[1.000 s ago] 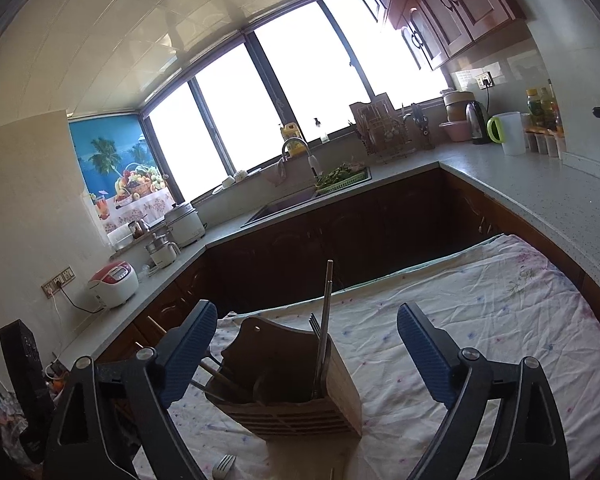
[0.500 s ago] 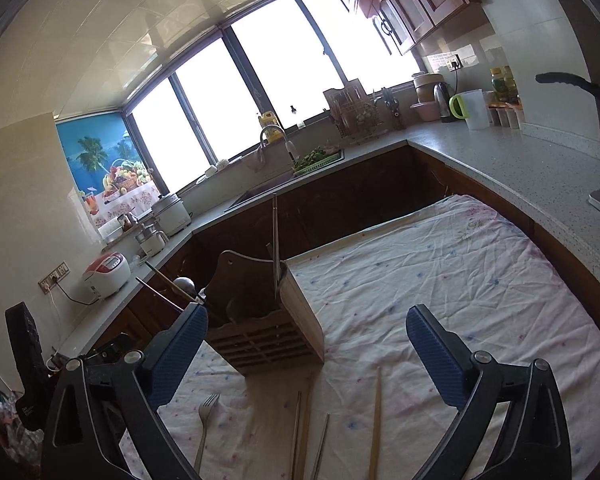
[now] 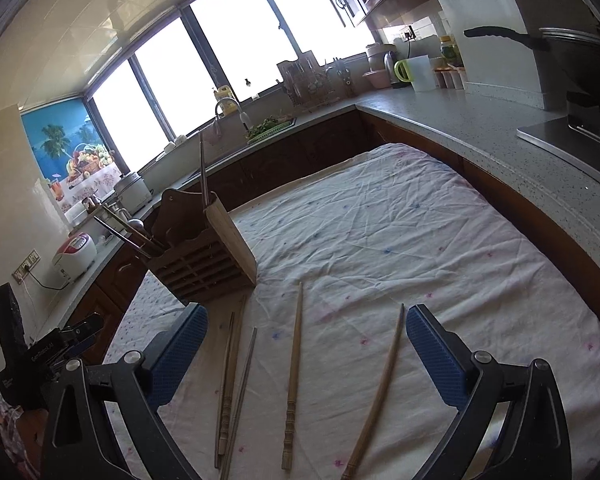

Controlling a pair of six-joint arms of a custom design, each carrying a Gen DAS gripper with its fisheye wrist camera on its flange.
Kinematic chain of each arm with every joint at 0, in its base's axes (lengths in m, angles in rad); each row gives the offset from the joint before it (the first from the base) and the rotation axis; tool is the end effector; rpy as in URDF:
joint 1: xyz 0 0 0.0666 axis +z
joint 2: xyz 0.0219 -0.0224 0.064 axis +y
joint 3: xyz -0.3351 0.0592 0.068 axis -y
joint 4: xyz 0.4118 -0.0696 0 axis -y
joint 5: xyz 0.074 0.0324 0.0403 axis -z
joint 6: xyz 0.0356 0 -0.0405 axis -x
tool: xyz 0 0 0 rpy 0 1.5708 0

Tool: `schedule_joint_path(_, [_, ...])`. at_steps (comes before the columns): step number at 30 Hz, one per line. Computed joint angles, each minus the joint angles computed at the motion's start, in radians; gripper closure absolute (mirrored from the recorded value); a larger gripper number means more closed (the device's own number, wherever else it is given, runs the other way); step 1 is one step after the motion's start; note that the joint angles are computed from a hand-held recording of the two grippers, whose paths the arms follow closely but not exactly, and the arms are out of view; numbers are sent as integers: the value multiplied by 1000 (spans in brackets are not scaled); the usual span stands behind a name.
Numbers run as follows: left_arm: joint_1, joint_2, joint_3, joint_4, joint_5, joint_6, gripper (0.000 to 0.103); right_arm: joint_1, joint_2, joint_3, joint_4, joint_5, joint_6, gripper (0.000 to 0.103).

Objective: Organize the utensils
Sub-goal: 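Withdraw both tools back toward the remaining chopsticks on the cloth, then grasp a wooden chopstick with the left tool while the right grasps another wooden chopstick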

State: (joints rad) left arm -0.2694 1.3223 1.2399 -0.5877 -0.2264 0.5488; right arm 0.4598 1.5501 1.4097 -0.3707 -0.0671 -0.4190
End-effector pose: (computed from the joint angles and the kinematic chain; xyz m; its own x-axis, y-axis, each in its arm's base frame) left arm 0.4848 -0.1260 0.3706 -0.5576 -0.3734 -0.7414 -0.2357 0.9276 -0.2899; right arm 0.5244 0.2619 0.3557 -0.6019 0.1549 -0.7834 -0.2740 0.8814 0.3848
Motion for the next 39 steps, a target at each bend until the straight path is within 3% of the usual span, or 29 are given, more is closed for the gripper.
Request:
schedule_joint_path(14, [-26,62,39,-41,30,5,14,-6,23,-8,-34,-11,1,2])
schedule_joint_path(30, [-16,197,181,-97,78,-27,14,-5,132,132,-134,-21,57,6])
schedule_joint_path(34, [-15,256,248,-121,97,-47,18,-3,189,209,-189,-39,78,20])
schedule_joint_path(39, [-16,343,346,-162,111,-81,27,10,287,344,-261,-71,118,46])
